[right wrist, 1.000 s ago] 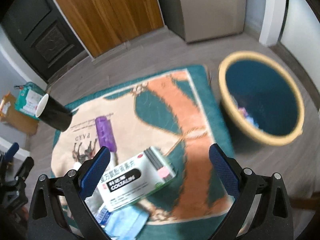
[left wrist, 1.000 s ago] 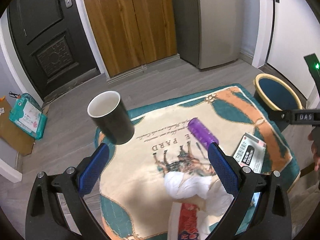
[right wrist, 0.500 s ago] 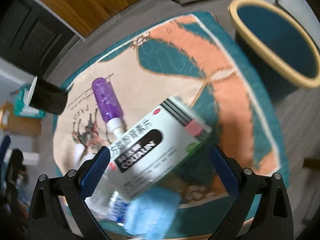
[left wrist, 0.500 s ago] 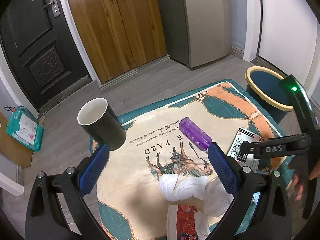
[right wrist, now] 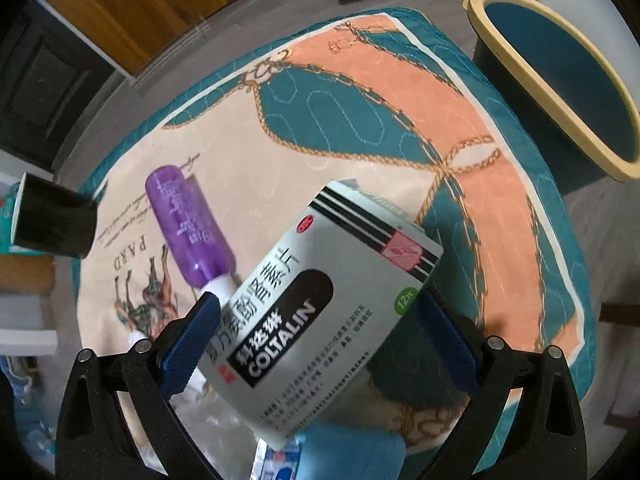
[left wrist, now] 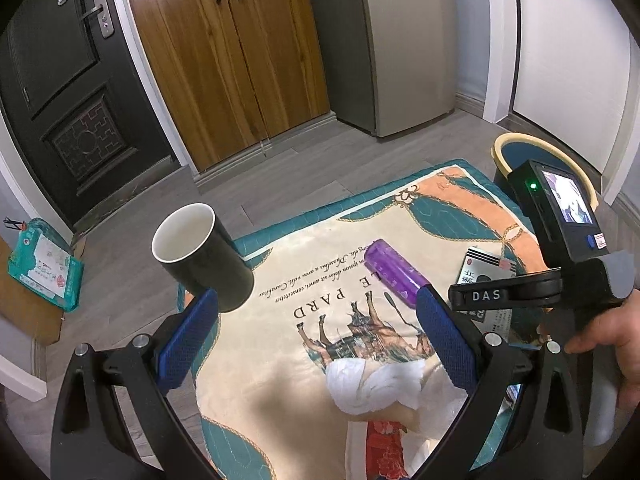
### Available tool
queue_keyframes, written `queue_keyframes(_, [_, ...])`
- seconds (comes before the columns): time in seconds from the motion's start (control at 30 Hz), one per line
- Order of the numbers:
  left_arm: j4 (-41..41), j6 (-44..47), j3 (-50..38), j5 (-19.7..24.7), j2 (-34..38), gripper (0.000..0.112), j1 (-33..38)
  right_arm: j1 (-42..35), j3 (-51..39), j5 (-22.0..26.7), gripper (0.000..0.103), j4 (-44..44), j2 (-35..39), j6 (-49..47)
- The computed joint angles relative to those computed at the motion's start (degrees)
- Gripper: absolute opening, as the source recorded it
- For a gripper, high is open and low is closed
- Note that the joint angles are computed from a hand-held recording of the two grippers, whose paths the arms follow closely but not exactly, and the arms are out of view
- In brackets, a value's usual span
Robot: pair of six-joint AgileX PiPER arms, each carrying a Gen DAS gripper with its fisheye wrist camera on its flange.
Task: Collect trash
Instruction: 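Grasp the white COLTALIN medicine box with the right tool and lift it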
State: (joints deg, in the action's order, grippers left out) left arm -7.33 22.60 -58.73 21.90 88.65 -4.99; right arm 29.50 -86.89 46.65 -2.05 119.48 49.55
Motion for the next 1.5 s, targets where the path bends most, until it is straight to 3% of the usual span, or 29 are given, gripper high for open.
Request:
queue_keyframes(0.07, [-0.7, 0.3, -0.7, 0.0, 0.7, 0.097, 0.0, -0.4, 0.0, 0.1, 0.087, -1.3, -0.2, -0.3])
queue_keyframes(0.13, [-0.3, -0.4, -1.2, -0.2, 1.5, 0.097, -0.3, -1.8, 1.2, -1.7, 0.065, 0.1, -1.1, -1.4])
queue_keyframes(0.17, [0.5, -1.3, -1.4, -0.2, 1.9, 0.097, -0.6, -2.9, 2.0, -3.1, 0.061, 2.4, -1.6, -3.1])
queue_keyframes(0.23, [1.5, -2.4, -1.9, -0.3, 2.7, 0.097, -1.2, -4.4, 3.0, -5.4, 0.044, 6.5, -1.9, -5.9])
queue_keyframes(0.33, [3.2, -3.6, -2.1, -0.5, 3.2, 0.097, -2.4, -6.0, 4.4, -8.3, 0.033, 11.2, -2.9, -9.4])
queue_keyframes(0.47, [4.4, -4.1, -1.9, -1.0, 3.6, 0.097, -3.0, -6.2, 4.3, -9.5, 0.038, 14.3, -3.3, -13.5])
queue_keyframes(0.57, [6.0, -5.4, -1.9, -1.1, 3.8, 0.097, -3.1, -4.7, 1.3, -7.4, 0.072, 12.4, -1.4, -12.7])
queue_keyframes(0.6, [6.1, -5.8, -2.0, -1.0, 3.9, 0.097, -3.1, -4.1, 0.6, -6.9, 0.078, 11.4, -1.0, -12.2])
queue_keyframes(0.7, [3.2, -3.5, -2.2, -0.7, 3.8, 0.097, -2.3, -2.0, -3.0, -3.2, 0.079, 6.9, 1.3, -11.4])
queue_keyframes(0.93, [3.3, -3.8, -3.1, -0.1, 5.0, 0.097, -2.0, -0.6, -5.9, 0.1, 0.079, 5.1, 3.9, -14.9])
queue_keyframes(1.3, [11.0, -12.7, -7.0, 1.5, 11.0, 0.097, -4.7, -6.9, 2.3, -6.3, 0.077, 9.1, -3.7, -19.5])
queue_keyframes(1.5, [14.2, -20.0, -14.5, 5.9, 18.7, 0.097, -7.5, -11.3, 5.3, -8.0, 0.077, 10.4, -7.4, -24.0])
